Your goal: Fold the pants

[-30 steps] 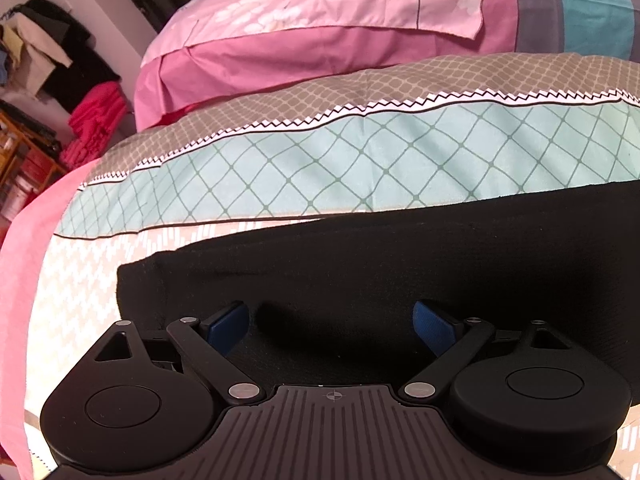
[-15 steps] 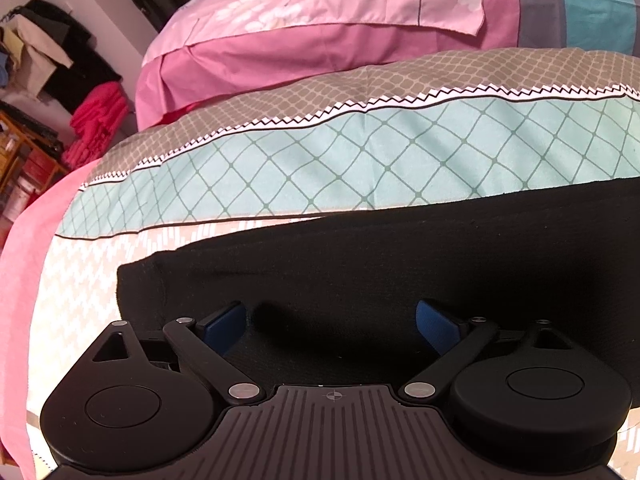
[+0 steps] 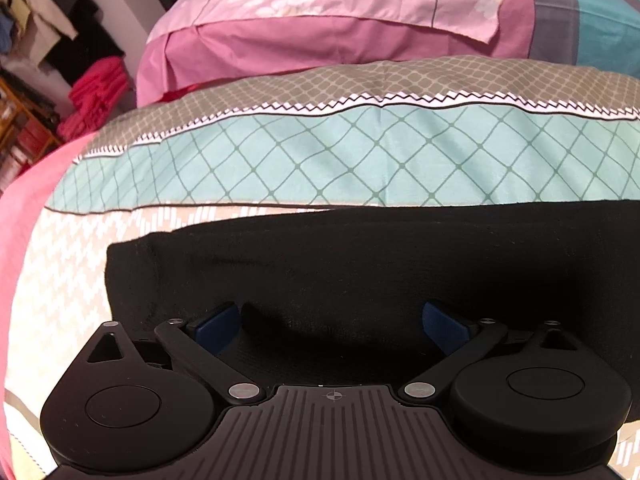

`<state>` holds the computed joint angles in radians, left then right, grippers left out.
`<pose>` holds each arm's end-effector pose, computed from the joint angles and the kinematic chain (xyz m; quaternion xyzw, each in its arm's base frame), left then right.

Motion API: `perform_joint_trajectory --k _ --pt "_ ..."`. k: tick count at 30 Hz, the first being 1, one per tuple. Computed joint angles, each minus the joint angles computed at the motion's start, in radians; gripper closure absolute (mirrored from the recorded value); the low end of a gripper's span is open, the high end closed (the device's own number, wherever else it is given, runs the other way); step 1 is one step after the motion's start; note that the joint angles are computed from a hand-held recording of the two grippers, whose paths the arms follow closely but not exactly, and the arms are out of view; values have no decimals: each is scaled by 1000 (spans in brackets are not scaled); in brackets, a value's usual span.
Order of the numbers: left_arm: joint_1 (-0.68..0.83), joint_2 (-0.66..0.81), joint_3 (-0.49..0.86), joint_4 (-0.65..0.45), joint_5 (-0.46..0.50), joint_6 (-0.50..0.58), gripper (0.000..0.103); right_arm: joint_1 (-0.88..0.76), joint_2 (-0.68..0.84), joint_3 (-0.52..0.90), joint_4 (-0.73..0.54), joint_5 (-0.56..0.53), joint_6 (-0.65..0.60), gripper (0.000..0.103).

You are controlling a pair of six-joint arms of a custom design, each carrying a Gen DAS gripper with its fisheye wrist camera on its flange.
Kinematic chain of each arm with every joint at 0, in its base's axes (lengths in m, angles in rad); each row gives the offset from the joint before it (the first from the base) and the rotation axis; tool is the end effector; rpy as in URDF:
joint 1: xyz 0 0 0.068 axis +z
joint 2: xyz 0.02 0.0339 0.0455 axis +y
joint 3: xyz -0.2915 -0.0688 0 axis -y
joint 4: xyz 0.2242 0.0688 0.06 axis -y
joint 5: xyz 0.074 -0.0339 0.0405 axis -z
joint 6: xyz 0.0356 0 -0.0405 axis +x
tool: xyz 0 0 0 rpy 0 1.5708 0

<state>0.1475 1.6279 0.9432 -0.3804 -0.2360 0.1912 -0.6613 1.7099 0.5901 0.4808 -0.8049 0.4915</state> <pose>0.2964 0.0525 0.2142 -0.0084 0.9619 0.1542 0.2257 0.2457 -0.1587 0.1677 0.3005 0.7851 0.3136 0.4415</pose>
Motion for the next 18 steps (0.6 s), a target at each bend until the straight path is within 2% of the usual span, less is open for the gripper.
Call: perform_joint_trajectory --k 2,4,7,8,9,11,13,14,18 --pt "5 4 7 -10 9 -14 0 4 24 11 43 32 76 27" --pt "5 8 12 -18 8 -27 0 23 25 8 66 77 132 27" --pt "2 10 17 -24 3 -31 0 76 -7 26 -15 125 41 28" --pt "2 9 17 -24 4 -29 0 94 -23 35 -52 158 -13 33" --pt "4 9 17 -24 7 -27 0 109 -34 46 -89 199 -55 39" --pt "13 2 17 -32 19 -26 0 119 -30 68 -130 273 -54 80" --pt "28 -7 25 -56 43 -29 0 101 -3 74 -112 247 6 81" --pt "37 -17 28 -71 55 -31 0 113 -14 81 -136 271 6 82" --pt "90 -90 28 -111 100 -11 0 270 -182 56 -204 543 -90 82"
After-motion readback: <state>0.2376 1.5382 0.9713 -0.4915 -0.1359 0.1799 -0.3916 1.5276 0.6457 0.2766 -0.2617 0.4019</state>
